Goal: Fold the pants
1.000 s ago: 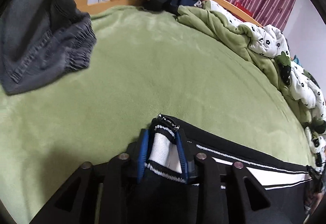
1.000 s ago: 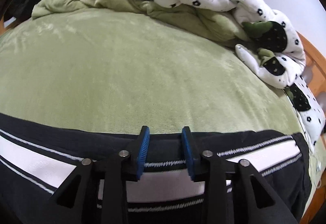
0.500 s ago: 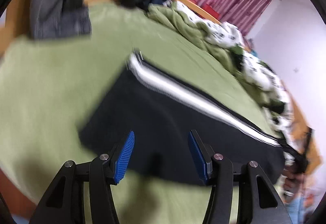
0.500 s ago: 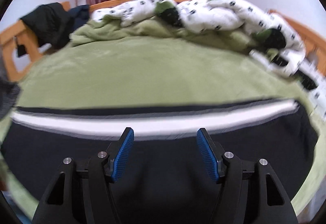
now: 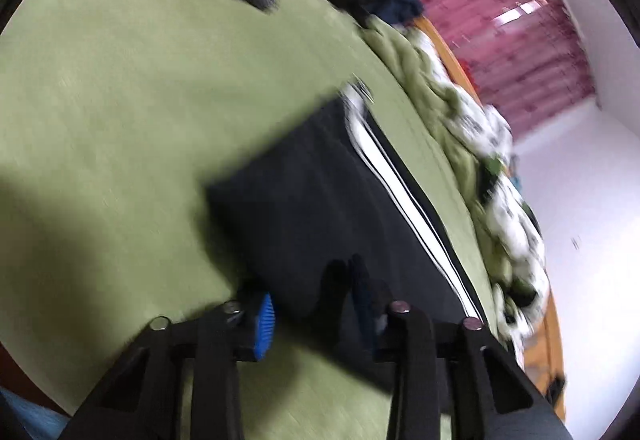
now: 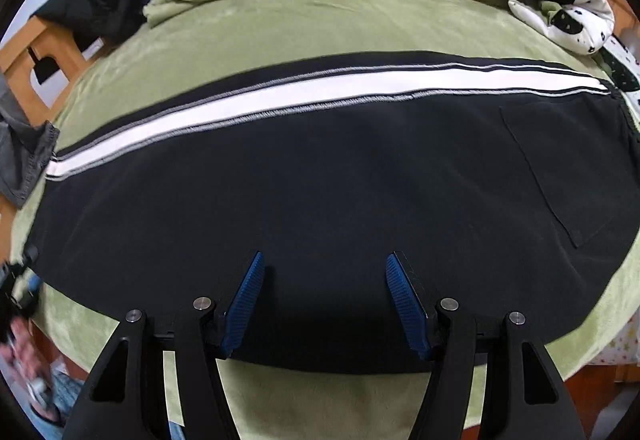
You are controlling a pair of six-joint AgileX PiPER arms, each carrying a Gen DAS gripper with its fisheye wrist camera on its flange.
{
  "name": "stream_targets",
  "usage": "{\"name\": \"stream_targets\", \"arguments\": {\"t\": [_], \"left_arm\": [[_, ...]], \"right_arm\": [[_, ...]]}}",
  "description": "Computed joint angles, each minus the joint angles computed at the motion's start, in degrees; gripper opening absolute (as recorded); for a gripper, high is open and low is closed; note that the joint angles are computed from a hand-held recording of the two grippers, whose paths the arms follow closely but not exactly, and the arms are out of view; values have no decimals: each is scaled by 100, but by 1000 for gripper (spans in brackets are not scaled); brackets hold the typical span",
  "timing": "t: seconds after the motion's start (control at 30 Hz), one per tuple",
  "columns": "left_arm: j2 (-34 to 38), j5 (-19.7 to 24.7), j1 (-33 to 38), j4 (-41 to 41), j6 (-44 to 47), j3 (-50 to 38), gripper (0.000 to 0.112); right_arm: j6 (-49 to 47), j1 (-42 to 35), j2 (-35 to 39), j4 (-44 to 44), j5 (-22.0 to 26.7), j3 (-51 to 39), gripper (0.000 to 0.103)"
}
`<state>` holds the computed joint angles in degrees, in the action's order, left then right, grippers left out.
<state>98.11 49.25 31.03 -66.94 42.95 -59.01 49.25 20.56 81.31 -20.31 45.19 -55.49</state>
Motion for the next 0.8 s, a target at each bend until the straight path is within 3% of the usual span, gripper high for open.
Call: {"name": "stream_targets", "arguments": {"t": [0.13, 0.23, 0.3, 0.43, 0.5, 0.6, 0.7, 0.8], "left_arm": [[425, 159, -17, 215, -477, -498, 30], [161, -359, -412, 734, -684, -506, 30], [-101, -715, -563, 896, -775, -435, 14], [-621, -1147, -923, 1768, -1586, -544, 14], [-1011, -1539, -1436, 2670, -2198, -618, 13], [-1333, -1747, -2117, 3548, -2839, -897, 13], [-1540, -1773, -3068, 4668, -3658, -1265, 13], [-1410, -1572, -4075, 5048, -4005, -1752, 13]], "right_arm": [[174, 153, -44, -172, -13, 95, 63], [-162, -60, -31, 159, -161, 123, 63], [-231, -86, -16, 169, -187, 101, 63], [-528, -112, -74, 175, -295, 190, 63], [-523, -81, -128, 40, -303, 306, 63], [-632, -193, -332, 4, -369, 534, 63], [-644, -466, -735, -86, -510, 861, 63], [-573, -825, -1223, -179, -565, 1178, 63]]}}
